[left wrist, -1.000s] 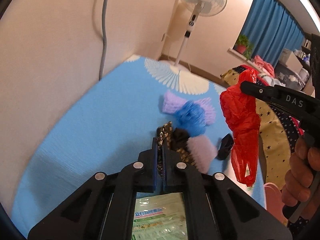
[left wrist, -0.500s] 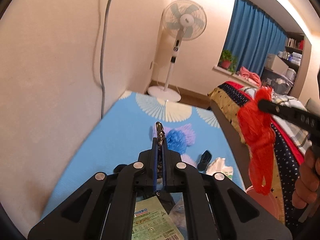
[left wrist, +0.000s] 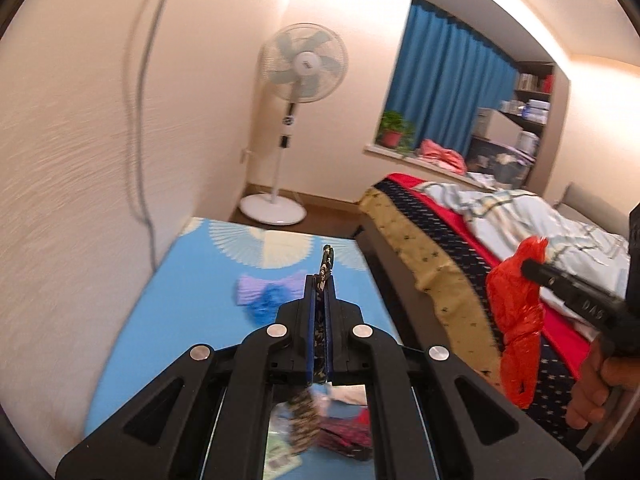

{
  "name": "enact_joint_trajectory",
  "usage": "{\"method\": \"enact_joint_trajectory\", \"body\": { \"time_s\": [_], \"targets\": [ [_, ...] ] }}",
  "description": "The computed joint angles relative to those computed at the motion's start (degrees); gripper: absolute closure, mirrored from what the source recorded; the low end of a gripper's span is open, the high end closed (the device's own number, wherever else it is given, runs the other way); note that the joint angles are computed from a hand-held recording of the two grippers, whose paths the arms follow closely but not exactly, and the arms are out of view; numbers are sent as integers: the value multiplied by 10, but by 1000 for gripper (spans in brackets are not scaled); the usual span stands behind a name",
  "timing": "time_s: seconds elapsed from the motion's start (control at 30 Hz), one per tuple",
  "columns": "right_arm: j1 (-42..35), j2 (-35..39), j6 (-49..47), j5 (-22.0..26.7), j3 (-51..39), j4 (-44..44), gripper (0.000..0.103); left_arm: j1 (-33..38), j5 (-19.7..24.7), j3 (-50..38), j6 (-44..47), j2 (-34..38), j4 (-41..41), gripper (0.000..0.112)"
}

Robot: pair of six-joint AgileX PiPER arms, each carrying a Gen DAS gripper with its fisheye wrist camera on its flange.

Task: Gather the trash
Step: 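Carry the red bag and leopard cloth over the pink bin with both tools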

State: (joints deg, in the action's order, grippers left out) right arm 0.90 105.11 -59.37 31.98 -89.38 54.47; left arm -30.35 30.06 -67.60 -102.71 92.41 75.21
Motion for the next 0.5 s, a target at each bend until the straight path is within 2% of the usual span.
{"method": "enact_joint_trajectory", "body": {
  "time_s": [0.27,0.5],
  "targets": [
    [-88,-41,-99,-23,79,76,91,-44,-37,-73,64,48,-45,109],
    [-134,-35,-148,-44,113,135,91,-69,-73,-174,174,125,-129,109]
  ]
}}
